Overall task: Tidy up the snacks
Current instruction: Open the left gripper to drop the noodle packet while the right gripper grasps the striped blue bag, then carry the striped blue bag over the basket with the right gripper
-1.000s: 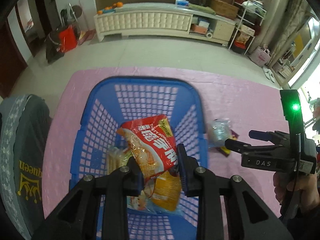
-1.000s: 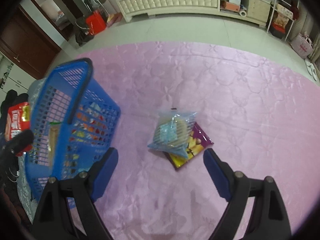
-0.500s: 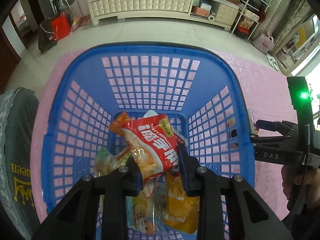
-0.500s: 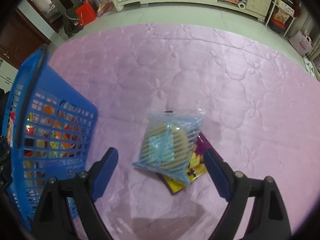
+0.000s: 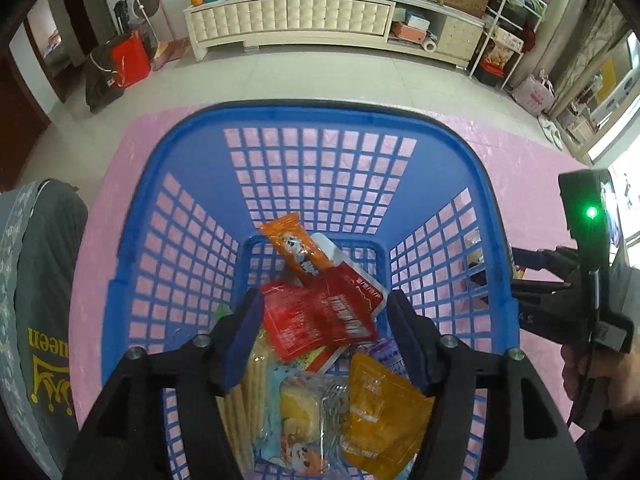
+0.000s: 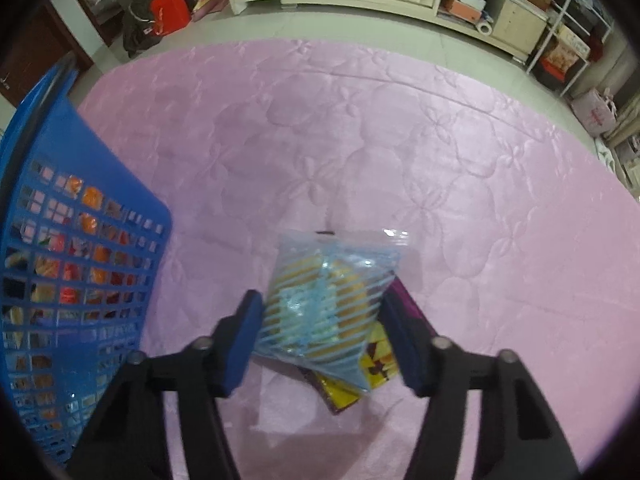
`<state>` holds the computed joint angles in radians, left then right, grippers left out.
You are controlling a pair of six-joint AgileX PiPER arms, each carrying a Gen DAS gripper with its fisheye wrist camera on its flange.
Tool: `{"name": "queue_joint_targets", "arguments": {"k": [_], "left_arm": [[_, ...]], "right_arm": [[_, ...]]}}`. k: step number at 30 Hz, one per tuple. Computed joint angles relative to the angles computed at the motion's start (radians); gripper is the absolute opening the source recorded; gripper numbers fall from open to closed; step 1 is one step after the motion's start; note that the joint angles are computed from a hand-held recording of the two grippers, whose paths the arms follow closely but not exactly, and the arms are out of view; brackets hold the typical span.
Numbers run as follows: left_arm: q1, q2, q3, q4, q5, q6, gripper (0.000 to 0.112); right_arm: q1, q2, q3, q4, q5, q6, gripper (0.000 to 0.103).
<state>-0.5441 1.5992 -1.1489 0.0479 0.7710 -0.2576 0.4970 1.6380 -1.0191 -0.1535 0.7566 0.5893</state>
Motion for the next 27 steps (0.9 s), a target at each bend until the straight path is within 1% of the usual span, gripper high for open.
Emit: {"name": "queue_joint_targets", "arguments": {"k": [4, 7, 8, 10, 13, 18, 22, 27], "left_arm": [[-0.008, -0.047, 0.022, 0.021, 0.003, -0.011, 0.062], [-0.004, -0.101, 0.046, 0.014, 0.012, -0.011, 0.062], [-0.002, -0.123, 0.054, 0.014, 0.018, -0.013, 0.062], [-0.009, -0.163, 0.063, 0.024, 0.038, -0.029, 0.062], [-0.014, -0.229, 0.082, 0.034, 0.069, -0.037, 0.062], [-0.023, -0.353, 0.123, 0.040, 0.109, -0.043, 0.062], [-0.028, -0.429, 0.141, 0.046, 0.142, -0.039, 0.062], [0.010, -0.503, 0.147, 0.032, 0.176, 0.005, 0.062]], "right_arm": [[0.034, -0.054, 0.037, -0.030, 0.001, 0.053, 0.057], [0.070, -0.117, 0.058, -0.051, 0.023, 0.102, 0.057], [0.071, -0.157, 0.074, -0.050, 0.038, 0.101, 0.057], [0.090, -0.224, 0.074, -0.057, 0.079, 0.115, 0.057], [0.146, -0.274, 0.044, -0.094, 0.135, 0.168, 0.057], [0.309, -0.368, -0.006, -0.197, 0.261, 0.308, 0.057], [0.423, -0.370, -0.085, -0.267, 0.340, 0.385, 0.057], [0.509, -0.314, -0.195, -0.311, 0.394, 0.410, 0.057]]}}
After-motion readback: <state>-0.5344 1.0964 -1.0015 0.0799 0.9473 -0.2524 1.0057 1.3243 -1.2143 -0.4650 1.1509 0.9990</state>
